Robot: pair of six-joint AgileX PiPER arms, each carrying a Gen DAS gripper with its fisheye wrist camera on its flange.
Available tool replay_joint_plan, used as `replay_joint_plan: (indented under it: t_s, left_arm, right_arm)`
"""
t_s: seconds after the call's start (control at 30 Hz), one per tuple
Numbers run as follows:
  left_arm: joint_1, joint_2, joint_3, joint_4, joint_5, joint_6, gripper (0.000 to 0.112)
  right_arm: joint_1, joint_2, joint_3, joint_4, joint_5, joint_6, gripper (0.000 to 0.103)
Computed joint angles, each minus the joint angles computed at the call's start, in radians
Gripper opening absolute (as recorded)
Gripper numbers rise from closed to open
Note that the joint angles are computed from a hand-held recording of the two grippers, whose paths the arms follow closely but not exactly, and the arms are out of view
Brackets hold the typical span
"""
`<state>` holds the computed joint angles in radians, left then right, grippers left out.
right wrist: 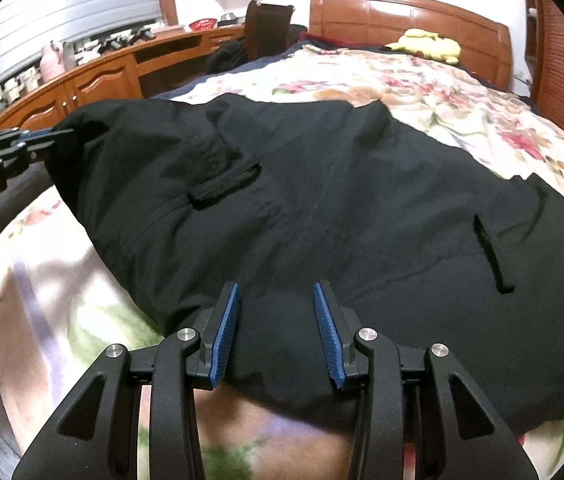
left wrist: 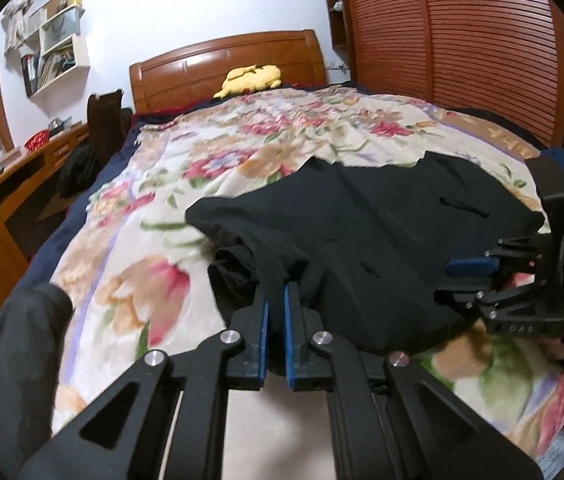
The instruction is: Fold large clothes
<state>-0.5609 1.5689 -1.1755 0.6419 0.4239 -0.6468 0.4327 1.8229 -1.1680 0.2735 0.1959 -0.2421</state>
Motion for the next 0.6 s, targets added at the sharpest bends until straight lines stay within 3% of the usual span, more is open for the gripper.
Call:
replay_joint_plan:
  t_s: [0.13,0.37,0.47,0.6]
  left_arm:
    - [-0.054,0.03,-0.087,0.007,0.046,0.012,0.001]
    - [-0.153,0.136,-0.297,-0.012,0.136,0.074,0.001]
    - [-0.196,0.215,-0.428,-0.047,0.182,0.123,0.0]
    - [-0.236,0.326,-0.616,-0.119,0.245,0.214,0.0]
  right_arm:
    - [-0.044,-0.058,0.055,0.192,-0.016,-0.166,0.038]
    - [-0.123,-0.165,0.16,0.188,-0.041,-0.19,0.038]
    - [-0.177,-0.216,0.213,0.37,-0.037,-0.386,0.038]
    - [-0.23,-0.279,0.278,0.383,-0.051,-0.419,0.038]
